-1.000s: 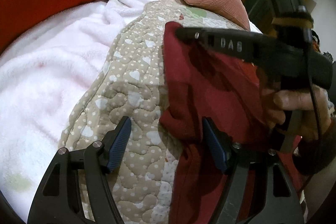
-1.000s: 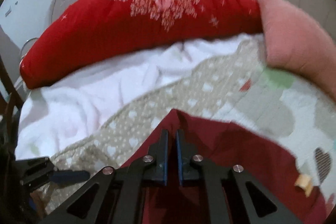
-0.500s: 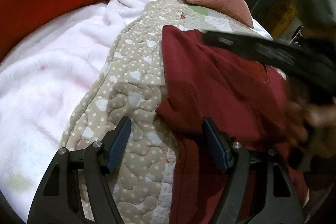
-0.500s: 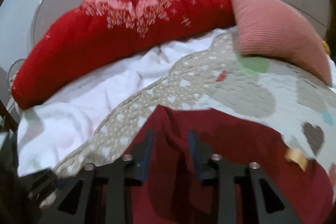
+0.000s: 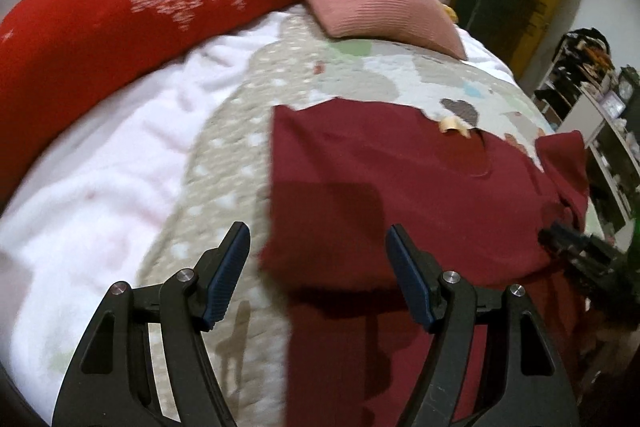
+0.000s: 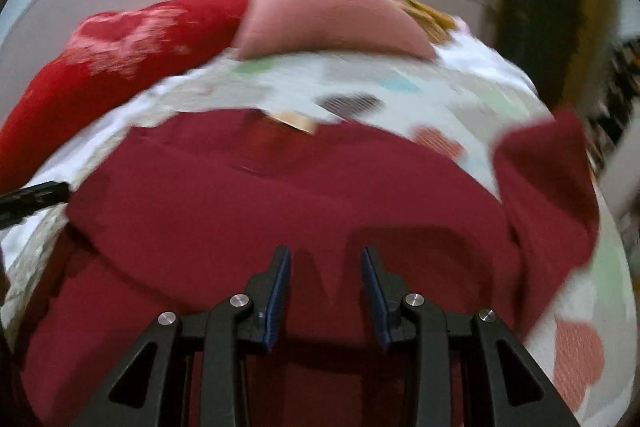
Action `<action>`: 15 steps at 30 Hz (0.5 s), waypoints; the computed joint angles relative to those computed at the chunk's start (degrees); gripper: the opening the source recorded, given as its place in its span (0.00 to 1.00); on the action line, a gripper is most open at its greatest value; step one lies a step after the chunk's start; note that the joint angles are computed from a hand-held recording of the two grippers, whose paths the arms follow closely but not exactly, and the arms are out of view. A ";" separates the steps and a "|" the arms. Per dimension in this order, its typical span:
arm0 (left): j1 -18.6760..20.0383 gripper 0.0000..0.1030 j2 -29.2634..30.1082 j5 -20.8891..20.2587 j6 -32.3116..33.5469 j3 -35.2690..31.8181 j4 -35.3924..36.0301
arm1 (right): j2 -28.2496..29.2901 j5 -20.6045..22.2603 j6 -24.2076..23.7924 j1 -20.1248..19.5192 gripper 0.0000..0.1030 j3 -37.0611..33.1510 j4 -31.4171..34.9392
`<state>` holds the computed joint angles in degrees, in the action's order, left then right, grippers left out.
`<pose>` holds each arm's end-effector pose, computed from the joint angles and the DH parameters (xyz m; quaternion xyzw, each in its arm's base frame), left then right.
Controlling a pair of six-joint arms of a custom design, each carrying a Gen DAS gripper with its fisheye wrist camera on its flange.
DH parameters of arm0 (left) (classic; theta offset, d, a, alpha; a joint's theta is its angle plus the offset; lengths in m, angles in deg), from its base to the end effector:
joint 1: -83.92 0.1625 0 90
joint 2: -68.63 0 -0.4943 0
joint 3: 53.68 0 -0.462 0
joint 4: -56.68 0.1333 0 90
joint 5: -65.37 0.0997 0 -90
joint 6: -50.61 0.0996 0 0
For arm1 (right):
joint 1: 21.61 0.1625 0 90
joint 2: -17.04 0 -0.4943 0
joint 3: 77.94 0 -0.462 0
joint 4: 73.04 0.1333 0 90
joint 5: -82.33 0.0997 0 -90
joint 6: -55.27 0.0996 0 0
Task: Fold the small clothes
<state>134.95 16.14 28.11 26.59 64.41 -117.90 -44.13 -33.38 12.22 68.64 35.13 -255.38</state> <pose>-0.2157 -0.6046 0.1093 0.0424 0.8857 -0.3548 0.2964 0.0930 -0.6571 0.2283 0.2661 -0.8787 0.2376 0.3173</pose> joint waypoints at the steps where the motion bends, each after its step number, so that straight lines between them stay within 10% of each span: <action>1: 0.33 0.69 0.82 -0.64 0.16 -1.07 0.68 | 0.01 -1.73 0.61 -0.28 0.34 -0.33 0.18; 8: 0.56 0.69 4.51 2.73 -1.18 -4.96 10.18 | -4.16 1.80 4.61 -2.27 0.34 0.84 2.05; 15: -1.31 0.69 3.98 0.42 0.55 -3.94 4.15 | -3.49 -0.11 6.55 -3.15 0.34 0.08 3.23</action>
